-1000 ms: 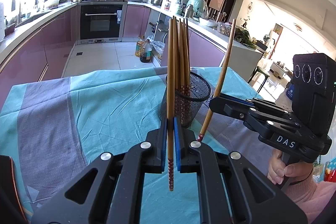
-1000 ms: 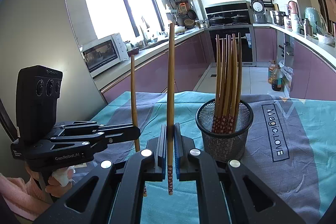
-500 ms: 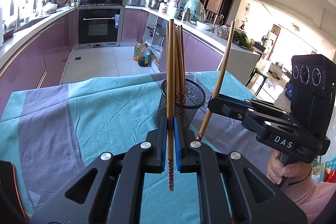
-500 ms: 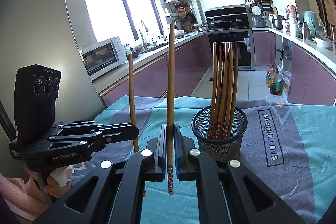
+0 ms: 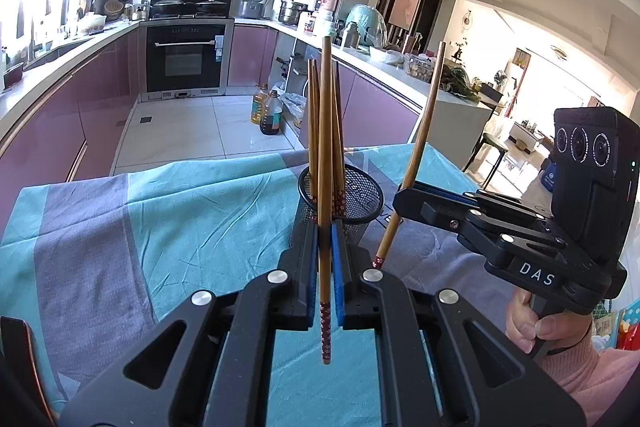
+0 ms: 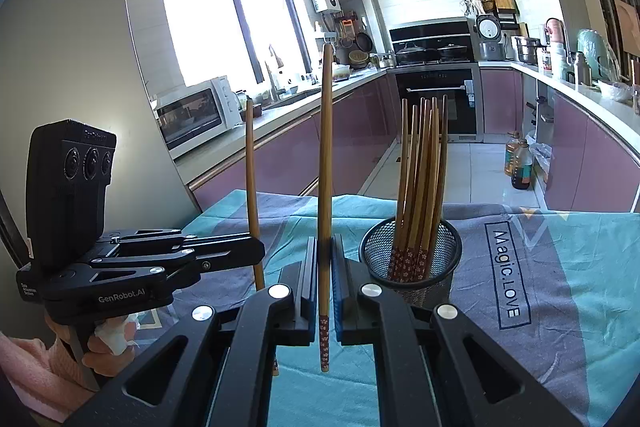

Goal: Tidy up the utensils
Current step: 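Bring the upright chopsticks over the black mesh cup with both tools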

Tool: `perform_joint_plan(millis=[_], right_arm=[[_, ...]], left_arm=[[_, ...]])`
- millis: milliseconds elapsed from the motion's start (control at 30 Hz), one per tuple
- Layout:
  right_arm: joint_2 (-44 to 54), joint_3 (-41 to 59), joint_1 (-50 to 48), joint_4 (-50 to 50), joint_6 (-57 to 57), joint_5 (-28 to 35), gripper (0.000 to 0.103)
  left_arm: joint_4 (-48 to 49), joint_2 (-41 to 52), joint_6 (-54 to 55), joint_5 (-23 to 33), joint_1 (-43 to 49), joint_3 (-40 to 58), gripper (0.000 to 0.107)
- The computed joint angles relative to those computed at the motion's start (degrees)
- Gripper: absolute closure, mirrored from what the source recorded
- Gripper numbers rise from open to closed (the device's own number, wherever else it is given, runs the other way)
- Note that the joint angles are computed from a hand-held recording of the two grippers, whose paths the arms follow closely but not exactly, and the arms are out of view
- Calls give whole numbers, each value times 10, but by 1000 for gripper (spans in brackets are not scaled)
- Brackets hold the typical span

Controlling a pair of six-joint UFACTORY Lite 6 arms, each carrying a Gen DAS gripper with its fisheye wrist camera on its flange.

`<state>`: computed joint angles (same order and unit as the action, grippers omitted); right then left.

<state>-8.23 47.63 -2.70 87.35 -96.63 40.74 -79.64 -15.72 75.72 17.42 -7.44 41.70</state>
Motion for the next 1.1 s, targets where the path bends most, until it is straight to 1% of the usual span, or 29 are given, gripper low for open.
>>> perform_joint_plan(millis=[500,733,1100], right_arm=[[3,13,-13,-3,1,6,97],[5,17,-13,-3,1,6,97],[15,36,-9,-1,4,0,97]], left_arm=[[9,2,-9,-5,-8,15,100],[-10,3,11,-8,-10,14,100],[10,9,-11,-15,-20,35,100]])
